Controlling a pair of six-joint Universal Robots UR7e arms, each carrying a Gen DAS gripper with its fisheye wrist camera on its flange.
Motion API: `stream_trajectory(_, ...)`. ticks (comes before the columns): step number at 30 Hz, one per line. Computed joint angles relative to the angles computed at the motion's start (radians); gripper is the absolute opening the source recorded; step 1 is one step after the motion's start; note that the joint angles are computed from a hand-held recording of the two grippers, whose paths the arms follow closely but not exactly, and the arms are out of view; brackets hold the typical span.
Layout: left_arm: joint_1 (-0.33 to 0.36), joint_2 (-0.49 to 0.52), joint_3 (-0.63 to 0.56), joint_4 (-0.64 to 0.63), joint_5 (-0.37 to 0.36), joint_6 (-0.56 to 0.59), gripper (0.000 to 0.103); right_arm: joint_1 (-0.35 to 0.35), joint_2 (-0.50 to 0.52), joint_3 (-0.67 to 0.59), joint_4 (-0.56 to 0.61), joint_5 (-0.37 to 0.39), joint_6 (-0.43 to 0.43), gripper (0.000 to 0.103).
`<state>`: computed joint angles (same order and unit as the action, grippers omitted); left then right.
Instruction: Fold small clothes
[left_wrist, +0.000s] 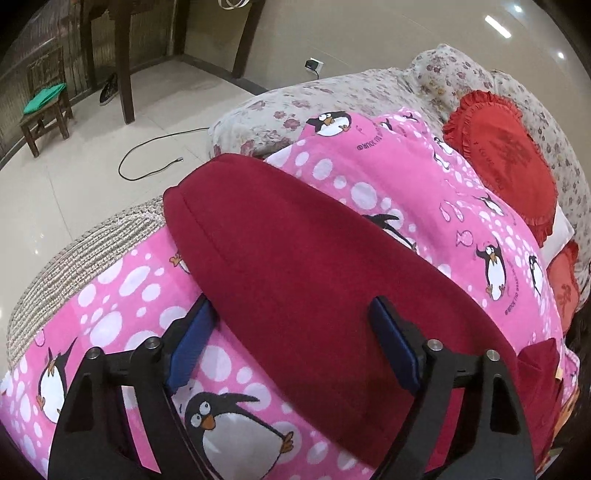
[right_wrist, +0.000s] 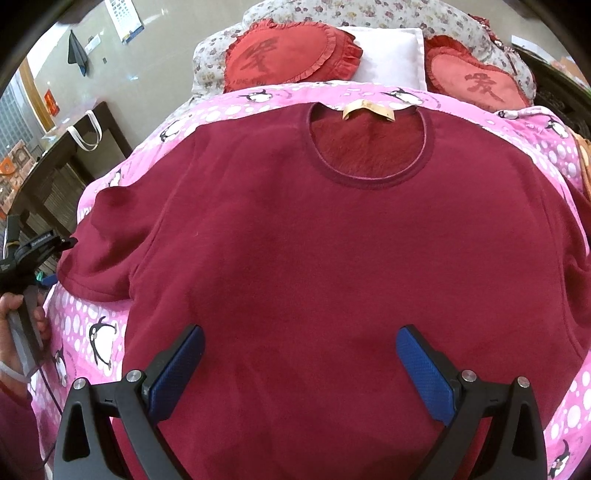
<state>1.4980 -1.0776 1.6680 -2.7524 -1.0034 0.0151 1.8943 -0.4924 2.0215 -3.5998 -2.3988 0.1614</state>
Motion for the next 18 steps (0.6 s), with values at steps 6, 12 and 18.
stream_trajectory(6, 0.007, 0.017, -0.021, -0.013, -0.014, 0.006, 0.02, -0.005, -0.005, 0.017, -0.033, 0.02, 0.012, 0.103)
stream_trajectory(12, -0.049, -0.096, 0.091, -0.061, -0.14, 0.049, 0.006, 0.004, -0.025, 0.045, -0.07, 0.019, 0.004, 0.103)
stream_trajectory(18, -0.188, -0.204, 0.247, -0.063, -0.321, 0.111, 0.006, -0.007, -0.068, 0.099, -0.132, 0.016, 0.029, 0.103)
